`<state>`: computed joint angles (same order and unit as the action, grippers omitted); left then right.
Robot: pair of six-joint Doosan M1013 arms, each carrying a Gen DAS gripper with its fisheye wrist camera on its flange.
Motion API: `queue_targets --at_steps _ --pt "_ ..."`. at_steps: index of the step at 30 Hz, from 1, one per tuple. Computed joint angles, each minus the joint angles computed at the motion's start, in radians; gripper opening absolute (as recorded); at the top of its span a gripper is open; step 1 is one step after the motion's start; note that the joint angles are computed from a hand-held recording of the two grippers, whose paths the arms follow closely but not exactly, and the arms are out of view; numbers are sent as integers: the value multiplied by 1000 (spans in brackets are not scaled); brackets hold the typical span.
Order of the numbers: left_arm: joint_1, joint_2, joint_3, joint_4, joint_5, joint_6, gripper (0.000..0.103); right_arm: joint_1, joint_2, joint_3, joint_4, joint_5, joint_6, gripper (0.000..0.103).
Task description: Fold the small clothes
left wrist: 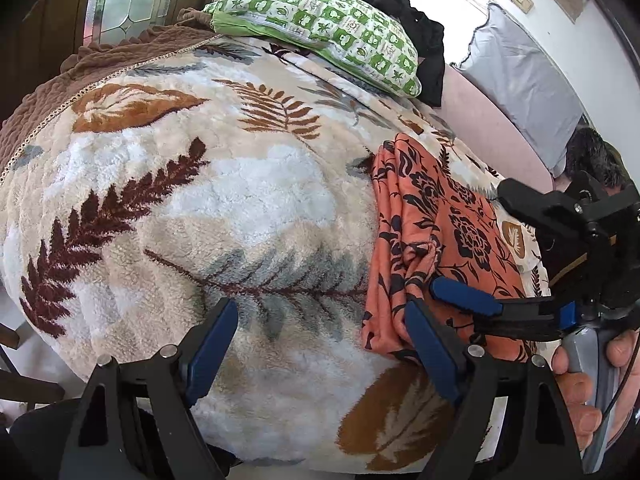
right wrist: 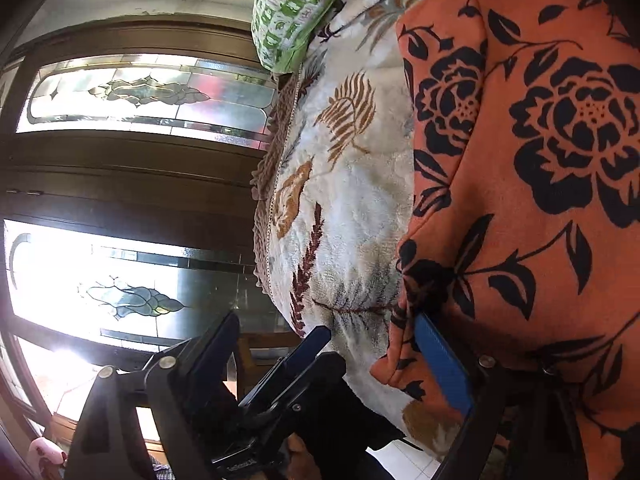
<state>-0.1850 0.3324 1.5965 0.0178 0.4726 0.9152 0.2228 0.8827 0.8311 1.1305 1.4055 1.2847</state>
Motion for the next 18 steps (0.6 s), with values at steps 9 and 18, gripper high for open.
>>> queue_targets --at_steps 9,18 --pt "3 0 1 -10 2 6 87 2 0 8 -16 -12 19 91" --pt "32 70 -111 -412 65 442 87 -116 -154 214 -15 -219 -113 91"
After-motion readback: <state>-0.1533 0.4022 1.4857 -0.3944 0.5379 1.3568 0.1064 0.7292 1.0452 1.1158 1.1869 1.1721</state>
